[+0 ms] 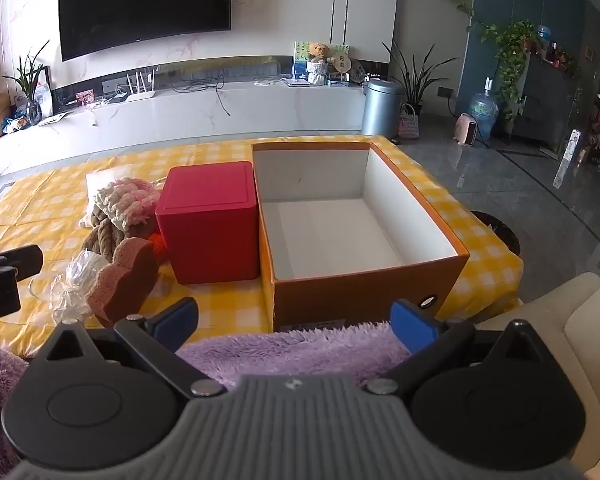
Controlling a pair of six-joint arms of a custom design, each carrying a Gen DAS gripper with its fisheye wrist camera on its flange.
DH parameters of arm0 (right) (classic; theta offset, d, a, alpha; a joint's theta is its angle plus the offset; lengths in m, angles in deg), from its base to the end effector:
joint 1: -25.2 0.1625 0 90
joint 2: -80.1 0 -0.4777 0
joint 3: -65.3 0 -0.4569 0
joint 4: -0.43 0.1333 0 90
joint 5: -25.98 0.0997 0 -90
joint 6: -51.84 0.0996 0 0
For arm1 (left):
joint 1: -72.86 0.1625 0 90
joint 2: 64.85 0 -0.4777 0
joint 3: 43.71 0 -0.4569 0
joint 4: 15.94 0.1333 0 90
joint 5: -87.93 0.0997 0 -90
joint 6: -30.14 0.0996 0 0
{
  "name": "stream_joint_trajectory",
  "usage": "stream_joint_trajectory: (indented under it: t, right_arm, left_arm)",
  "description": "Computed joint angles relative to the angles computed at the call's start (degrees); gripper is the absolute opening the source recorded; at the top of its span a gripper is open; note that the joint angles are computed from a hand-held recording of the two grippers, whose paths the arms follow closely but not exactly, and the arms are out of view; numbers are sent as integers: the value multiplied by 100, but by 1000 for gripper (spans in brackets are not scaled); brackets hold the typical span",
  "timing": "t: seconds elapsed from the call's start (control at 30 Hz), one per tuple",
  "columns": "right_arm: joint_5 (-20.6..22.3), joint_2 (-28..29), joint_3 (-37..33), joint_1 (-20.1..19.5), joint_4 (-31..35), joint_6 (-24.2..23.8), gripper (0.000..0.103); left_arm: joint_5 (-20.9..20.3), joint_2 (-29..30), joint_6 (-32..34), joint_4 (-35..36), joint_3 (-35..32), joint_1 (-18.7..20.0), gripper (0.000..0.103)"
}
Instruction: Organize soft objects
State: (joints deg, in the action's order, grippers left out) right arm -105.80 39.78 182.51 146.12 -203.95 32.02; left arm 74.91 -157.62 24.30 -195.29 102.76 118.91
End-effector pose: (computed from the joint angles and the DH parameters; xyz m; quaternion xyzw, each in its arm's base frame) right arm 0.3617 -0.4736 0.0284 0.2755 -0.8485 0.3315 0.3070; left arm -0.0712 -0.4057 0.3113 0.0632 0.7665 -0.4668 0.4366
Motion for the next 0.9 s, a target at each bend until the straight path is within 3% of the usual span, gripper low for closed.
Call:
stream_joint_trajectory:
  t: [0.9]
  right_arm:
    - [33, 25, -2, 10, 51, -5, 100]
  left_arm:
    - [17, 20, 23, -32, -1, -1, 98]
